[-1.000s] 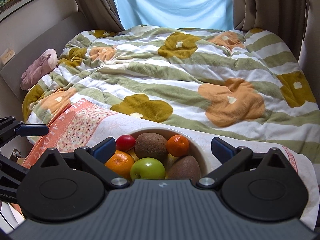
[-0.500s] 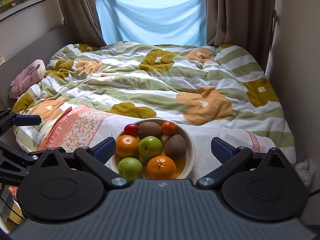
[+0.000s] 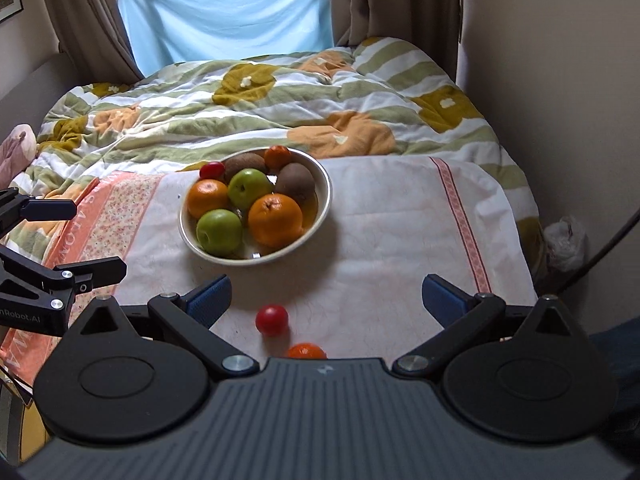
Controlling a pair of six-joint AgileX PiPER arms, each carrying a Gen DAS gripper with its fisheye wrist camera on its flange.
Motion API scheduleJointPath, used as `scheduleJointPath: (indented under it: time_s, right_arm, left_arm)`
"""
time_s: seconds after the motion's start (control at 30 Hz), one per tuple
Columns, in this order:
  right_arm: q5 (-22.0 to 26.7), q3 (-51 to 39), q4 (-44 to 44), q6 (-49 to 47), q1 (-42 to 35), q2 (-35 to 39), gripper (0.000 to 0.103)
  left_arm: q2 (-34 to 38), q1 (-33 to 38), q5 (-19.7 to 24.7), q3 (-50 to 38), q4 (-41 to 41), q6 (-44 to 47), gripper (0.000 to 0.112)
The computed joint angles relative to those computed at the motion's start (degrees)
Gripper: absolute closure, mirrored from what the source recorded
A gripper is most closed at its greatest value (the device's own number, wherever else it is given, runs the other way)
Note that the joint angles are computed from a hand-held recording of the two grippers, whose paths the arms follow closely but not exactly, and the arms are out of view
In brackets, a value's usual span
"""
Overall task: Organize fruits
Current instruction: 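Grasp the last red tomato with the left tool while the right tool grasps the last mandarin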
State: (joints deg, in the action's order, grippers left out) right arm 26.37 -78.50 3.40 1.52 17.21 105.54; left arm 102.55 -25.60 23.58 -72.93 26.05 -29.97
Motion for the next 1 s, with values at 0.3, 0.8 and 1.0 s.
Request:
scheduleJointPath:
  time_s: [0.3, 0.8, 1.0]
  right_arm:
    - [-4.9, 7.5, 2.9, 0.7, -0.5, 1.7, 0.0]
    - [-8.1, 9.3, 14.5, -12.0, -0.5, 9.0, 0.016]
    - [-8.8, 8.3, 14.4, -12.7, 0.0, 10.0, 0.022]
  left_arm:
    - [7.2, 0.0, -2.1, -3.5, -13.9, 15.1, 0.012]
    - [23.3, -0.7, 4.4, -20.1, -31.8, 35.6, 0.05]
    - [27.8, -1.3, 7.5, -26.1, -32.8, 37.2, 0.066]
